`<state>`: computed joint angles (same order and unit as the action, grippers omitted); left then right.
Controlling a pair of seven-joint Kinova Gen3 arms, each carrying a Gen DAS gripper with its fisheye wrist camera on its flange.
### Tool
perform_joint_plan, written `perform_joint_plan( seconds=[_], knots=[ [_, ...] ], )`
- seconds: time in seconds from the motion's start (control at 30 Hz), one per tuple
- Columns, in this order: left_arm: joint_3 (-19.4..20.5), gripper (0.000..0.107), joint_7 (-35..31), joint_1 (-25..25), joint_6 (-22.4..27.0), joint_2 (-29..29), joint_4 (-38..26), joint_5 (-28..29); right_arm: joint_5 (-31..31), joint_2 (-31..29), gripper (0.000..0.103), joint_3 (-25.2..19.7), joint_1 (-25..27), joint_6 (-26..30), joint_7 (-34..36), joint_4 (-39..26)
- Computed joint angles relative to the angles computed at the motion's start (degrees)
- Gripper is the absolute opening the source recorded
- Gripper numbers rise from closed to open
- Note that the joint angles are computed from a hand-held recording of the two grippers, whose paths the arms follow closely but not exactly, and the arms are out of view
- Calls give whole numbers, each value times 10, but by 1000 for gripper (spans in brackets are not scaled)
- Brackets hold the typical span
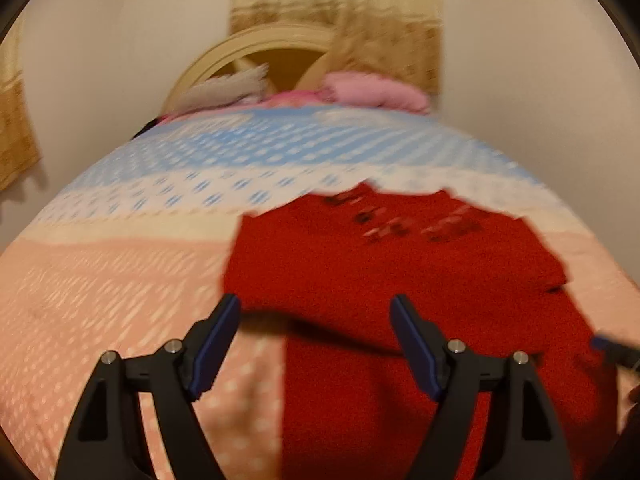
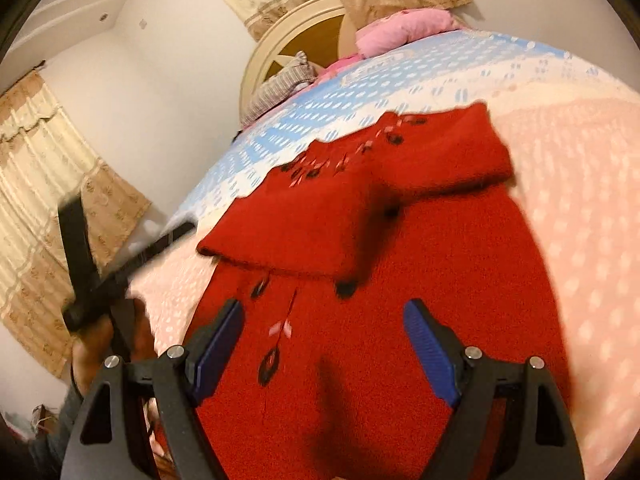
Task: Fold small clothes
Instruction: 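Open the left tool to release the sleeve on the body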
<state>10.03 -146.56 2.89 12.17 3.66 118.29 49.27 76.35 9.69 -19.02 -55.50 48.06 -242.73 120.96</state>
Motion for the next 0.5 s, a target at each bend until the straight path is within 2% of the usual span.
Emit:
perform_joint_plan(
  seconds=[0.13, 0.23, 0.33, 0.4, 0.47, 0.5],
  knots=[
    [-7, 79, 57, -7, 1, 22, -3, -31, -59, -7, 83, -2, 71, -50, 93, -39],
    [21, 79, 43, -37, -1, 31, 8, -16, -129, 4, 82, 2, 126, -91, 163, -59],
    [14, 79, 68, -36, 23, 46, -3, -37, -187, 24, 82, 8, 169, -147, 233, -72],
    [15, 79, 79, -45, 33, 48, -7, -38, -218, 43, 61, 34, 151, -143, 280, -89],
    [18, 80, 83, -56, 55, 54, -14, -41, -230, 51, 52, 35, 149, -136, 326, -108],
    [8, 80, 99, -45, 61, 58, -19, -56, -244, 48, 40, 42, 146, -144, 350, -110]
  ],
)
